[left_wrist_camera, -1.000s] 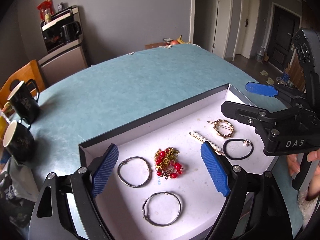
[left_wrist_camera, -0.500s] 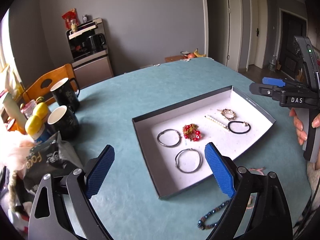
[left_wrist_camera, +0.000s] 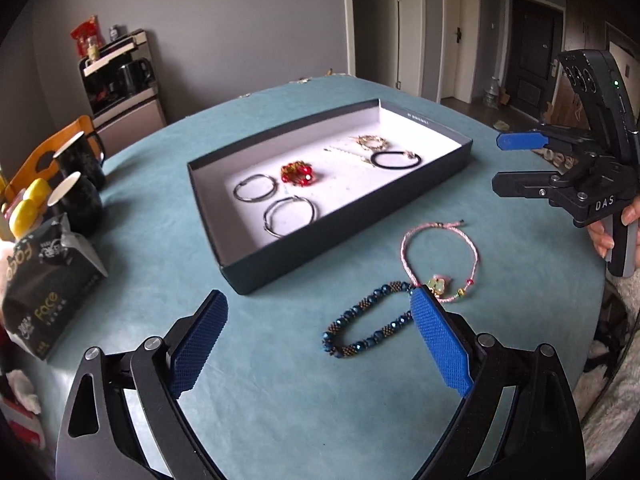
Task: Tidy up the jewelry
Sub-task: 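Withdraw both open tools from the box toward the remaining bracelets, then grasp the dark blue beaded bracelet with the left tool while the right tool grasps the pink cord bracelet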
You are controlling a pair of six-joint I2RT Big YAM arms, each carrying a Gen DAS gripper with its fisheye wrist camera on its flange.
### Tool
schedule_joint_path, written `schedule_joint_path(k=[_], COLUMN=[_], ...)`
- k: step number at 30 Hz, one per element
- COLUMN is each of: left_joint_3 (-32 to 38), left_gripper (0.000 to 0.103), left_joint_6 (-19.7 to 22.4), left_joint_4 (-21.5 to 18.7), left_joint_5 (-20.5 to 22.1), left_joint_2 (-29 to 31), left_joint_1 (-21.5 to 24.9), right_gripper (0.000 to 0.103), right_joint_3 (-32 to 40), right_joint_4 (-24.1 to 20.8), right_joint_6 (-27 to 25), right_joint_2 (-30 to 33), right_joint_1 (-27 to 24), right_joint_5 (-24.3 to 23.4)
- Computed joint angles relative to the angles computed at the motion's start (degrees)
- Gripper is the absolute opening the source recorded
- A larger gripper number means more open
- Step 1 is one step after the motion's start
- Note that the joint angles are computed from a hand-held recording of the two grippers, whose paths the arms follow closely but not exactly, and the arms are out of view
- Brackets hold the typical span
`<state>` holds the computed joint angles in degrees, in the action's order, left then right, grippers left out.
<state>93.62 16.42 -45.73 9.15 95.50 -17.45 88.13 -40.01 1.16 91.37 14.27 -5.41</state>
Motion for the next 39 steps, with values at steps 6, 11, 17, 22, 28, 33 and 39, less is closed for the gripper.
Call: schedule_joint_path(k=[6, 11, 17, 22, 28, 33, 39], left_joint_3=[0.91, 1.66, 1.36, 1.44, 0.43, -0.24, 0.26], left_gripper=[0.091, 0.074, 0.049, 0.043, 0.034, 0.025, 0.007], left_joint_6=[-1.44, -0.99, 0.25, 0.23, 1.09, 2.84, 1.18], left_joint_4=[-1.42, -2.97, -3.94, -5.19, -3.5, -3.66, -3.48], left_joint_5=[1.17, 2.49, 4.29, 4.83, 1.49, 3.47, 3.35], left_joint_2=[1.95, 3.02, 3.1, 3.12, 2.55, 2.0, 2.46], left_joint_1=[0.17, 0.38, 0.53, 1.59, 0.68, 0.57, 1.21], right_gripper=[0.097, 0.097, 0.097, 0.097, 0.097, 0.087, 0.054], right_joint_3=[-1.41, -1.51, -0.63, -0.39, 0.22, 2.25, 5.21], right_joint_4=[-1.07, -0.86, -0.97, -1.18, -1.37, -3.31, -6.46], right_joint_6=[-1.32, -3.79, -4.24, -4.72, -4.57, -4.42, -5.29], right_joint_2=[0.35, 0.81, 1.51, 1.59, 2.18, 3.77, 6.32], right_joint_1=[1.26, 2.31, 2.62, 2.87, 2.97, 2.88, 3.02], right_joint_5=[-1.53, -0.69, -0.16, 0.17, 0.12, -0.36, -0.81])
